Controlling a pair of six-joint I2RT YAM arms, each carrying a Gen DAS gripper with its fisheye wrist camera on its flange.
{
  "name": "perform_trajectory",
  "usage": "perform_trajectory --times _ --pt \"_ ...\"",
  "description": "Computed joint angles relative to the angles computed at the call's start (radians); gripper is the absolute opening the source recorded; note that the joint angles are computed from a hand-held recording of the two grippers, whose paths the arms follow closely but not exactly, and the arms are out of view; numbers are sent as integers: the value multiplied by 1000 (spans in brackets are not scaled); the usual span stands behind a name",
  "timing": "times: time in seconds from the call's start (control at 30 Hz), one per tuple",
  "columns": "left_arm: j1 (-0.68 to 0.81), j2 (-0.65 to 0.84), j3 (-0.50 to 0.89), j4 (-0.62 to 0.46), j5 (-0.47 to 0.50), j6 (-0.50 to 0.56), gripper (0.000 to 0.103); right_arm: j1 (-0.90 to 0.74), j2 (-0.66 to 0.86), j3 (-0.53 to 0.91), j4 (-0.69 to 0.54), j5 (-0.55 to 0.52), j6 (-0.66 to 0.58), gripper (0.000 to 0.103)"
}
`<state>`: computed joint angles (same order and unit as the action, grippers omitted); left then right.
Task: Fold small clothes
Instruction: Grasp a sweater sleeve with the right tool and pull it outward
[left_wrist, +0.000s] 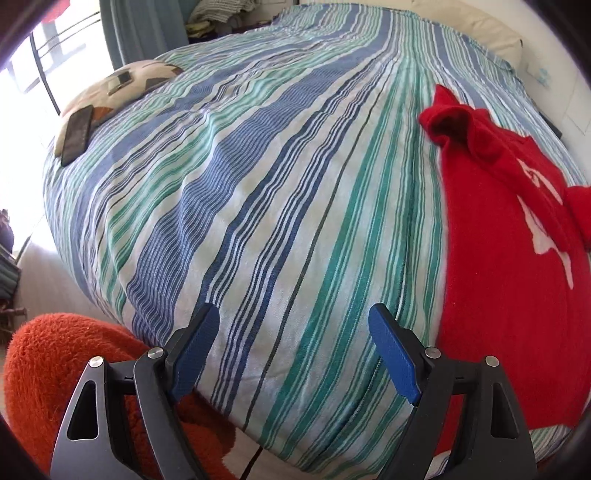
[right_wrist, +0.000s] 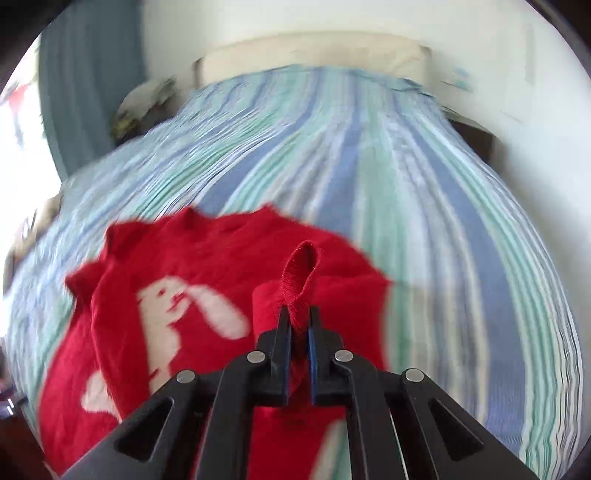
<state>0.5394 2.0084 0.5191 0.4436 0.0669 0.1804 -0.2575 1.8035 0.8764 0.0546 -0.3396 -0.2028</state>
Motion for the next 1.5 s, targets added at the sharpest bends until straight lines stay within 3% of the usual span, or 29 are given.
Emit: perform_trajectory --times 0.07,0.17,0.33,0.4,0.47,0.57,0.63,0.7,0.73,0.77,0.8,0.83,0.9,0.97,1.03,1.1,1.33,1.37,1.43,1.47,1.5 --pt "7 1 1 2 5 1 85 -240 -17 44 -85 -118 81 7" --pt "14 12 11 -4 4 -7 85 -501 73 166 -223 -194 48 7" --pt "5 18 -8 27 -10 -11 85 -719 310 329 -335 -334 92 7" --pt "3 12 -25 51 -11 -7 85 -742 364 341 -324 -364 104 9" --pt "2 10 -35 68 -19 -5 85 -765 409 357 -320 -446 139 14" --pt "1 17 -34 73 -35 -10 85 -792 448 365 -287 -556 212 39" --pt "0 26 -27 67 -39 -13 85 -792 452 369 -272 -578 239 47" --pt "-6 37 -19 62 -49 -17 85 -772 462 400 -301 -558 247 53" --pt "-8 41 -16 60 -53 -18 85 -756 467 424 -335 -528 244 53" --pt "-12 43 -14 59 -57 -19 85 -741 473 451 -376 -492 235 46" --pt "-13 45 -12 58 -58 -19 85 -730 471 473 -414 -444 215 9" --pt "-14 45 -11 57 -58 -19 85 -715 461 489 -449 -372 183 5" --pt "-10 44 -8 51 -53 -17 85 -715 421 479 -444 -309 122 4" --pt "-4 46 -6 49 -49 -17 85 -726 343 413 -345 -224 85 4" --pt "-1 56 3 44 -47 -18 85 -742 340 414 -321 -138 49 4" --pt "-6 65 12 38 -53 -19 85 -748 390 455 -364 -97 27 4" --pt "-6 54 4 37 -59 -7 85 -715 388 364 -221 -6 8 4" --pt "-8 36 -3 31 -68 -4 85 -719 383 361 -224 -15 4 8" --pt "-17 -52 -62 56 -84 11 83 -732 350 336 -219 -23 7 25" --pt "-27 -126 -111 85 -91 23 83 -740 313 299 -195 -12 12 47" --pt "-45 -214 -159 106 -90 37 83 -744 258 236 -144 15 19 61"
